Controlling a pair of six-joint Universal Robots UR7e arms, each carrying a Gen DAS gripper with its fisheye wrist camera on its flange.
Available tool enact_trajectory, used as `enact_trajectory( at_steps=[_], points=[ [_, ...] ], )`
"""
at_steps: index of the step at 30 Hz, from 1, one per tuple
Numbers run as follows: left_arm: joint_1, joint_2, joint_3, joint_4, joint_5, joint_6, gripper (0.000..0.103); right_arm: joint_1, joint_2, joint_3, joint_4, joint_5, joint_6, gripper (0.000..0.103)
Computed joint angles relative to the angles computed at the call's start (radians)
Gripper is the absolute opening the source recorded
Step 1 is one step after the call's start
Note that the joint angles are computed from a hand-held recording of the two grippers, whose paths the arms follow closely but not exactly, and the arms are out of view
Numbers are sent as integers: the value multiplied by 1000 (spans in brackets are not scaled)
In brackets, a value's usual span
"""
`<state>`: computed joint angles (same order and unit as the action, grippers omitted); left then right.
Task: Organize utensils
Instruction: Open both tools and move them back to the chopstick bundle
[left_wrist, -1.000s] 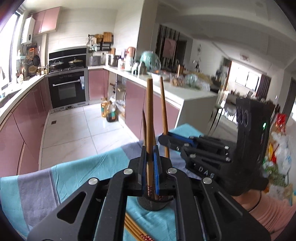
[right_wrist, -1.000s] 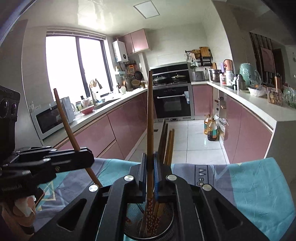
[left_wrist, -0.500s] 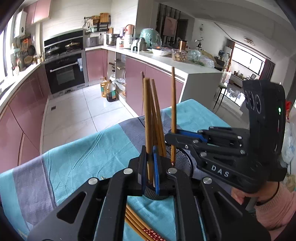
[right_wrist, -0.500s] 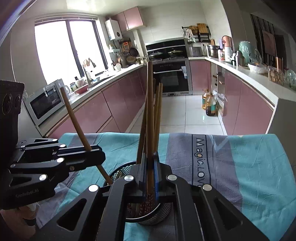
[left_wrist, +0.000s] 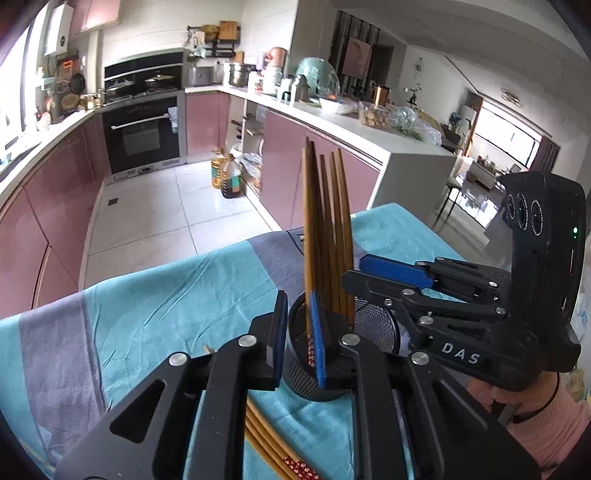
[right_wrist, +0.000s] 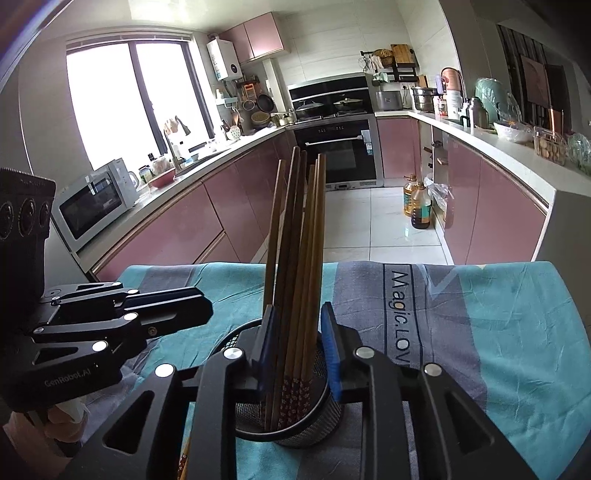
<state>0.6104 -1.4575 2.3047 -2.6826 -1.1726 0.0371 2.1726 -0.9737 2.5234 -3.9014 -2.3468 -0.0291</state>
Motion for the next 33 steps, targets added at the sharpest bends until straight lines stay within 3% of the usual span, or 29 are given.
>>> enact_trajectory(
  at_steps=[9, 17, 23, 33],
  points=[
    [-15, -184, 120, -73, 25, 32, 34, 93, 7, 33, -56, 8, -34, 36],
    [-8, -335, 211, 40, 87, -9, 49, 148, 32, 66, 12, 86, -1, 42],
    [27, -343, 257, 107, 108, -67, 49, 109, 119, 71, 51, 140, 68, 42],
    [63, -300, 312, 95, 108, -86, 49, 61, 187, 68, 66, 142, 140, 42]
  ],
)
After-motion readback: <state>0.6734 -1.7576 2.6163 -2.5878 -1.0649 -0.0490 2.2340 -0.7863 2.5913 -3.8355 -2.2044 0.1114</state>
